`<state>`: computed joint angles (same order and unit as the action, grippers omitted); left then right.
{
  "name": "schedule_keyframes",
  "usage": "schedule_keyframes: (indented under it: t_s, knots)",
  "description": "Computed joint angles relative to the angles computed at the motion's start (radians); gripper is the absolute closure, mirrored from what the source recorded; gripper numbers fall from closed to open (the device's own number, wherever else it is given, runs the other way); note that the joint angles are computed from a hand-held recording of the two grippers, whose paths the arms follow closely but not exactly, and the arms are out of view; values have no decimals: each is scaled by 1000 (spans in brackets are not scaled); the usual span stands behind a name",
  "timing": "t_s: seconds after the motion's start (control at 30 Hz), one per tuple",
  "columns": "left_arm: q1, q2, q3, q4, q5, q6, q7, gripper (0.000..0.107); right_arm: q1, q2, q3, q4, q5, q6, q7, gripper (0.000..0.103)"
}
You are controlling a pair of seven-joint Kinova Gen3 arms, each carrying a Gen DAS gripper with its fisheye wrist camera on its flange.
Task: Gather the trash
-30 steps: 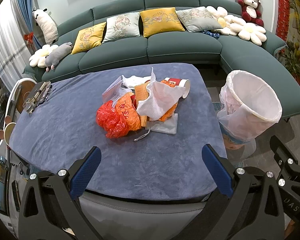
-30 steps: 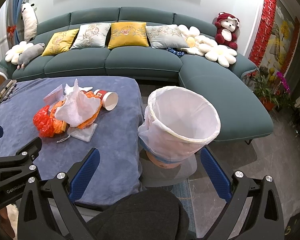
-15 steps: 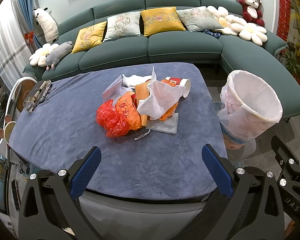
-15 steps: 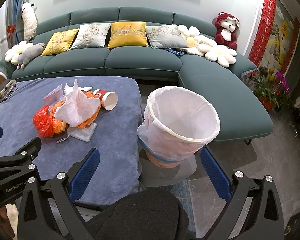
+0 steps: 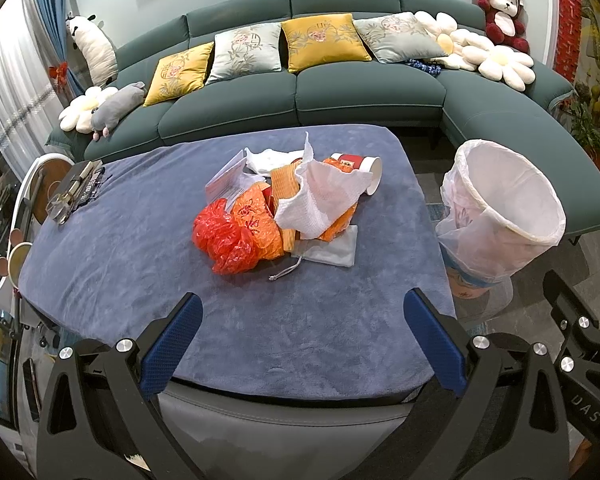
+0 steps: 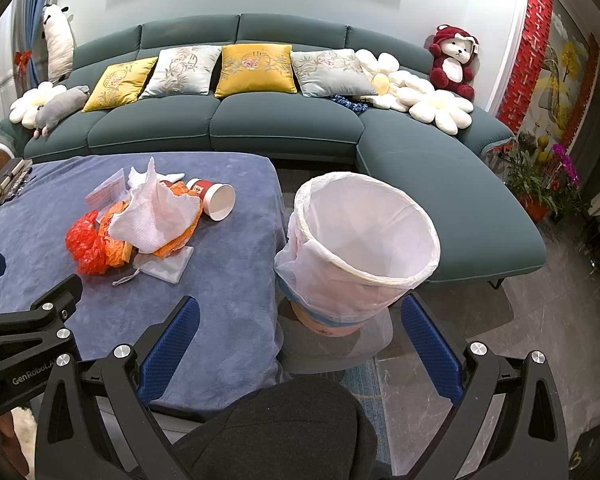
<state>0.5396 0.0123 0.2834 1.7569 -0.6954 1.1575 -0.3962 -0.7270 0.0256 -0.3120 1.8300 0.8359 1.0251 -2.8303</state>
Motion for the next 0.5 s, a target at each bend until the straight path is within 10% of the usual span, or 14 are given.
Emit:
schedule_keyframes:
  t_s: [0.5]
  knots:
    - [-1, 0, 0, -1, 3, 1, -2, 11, -3, 3, 1, -1, 1, 3, -3, 7]
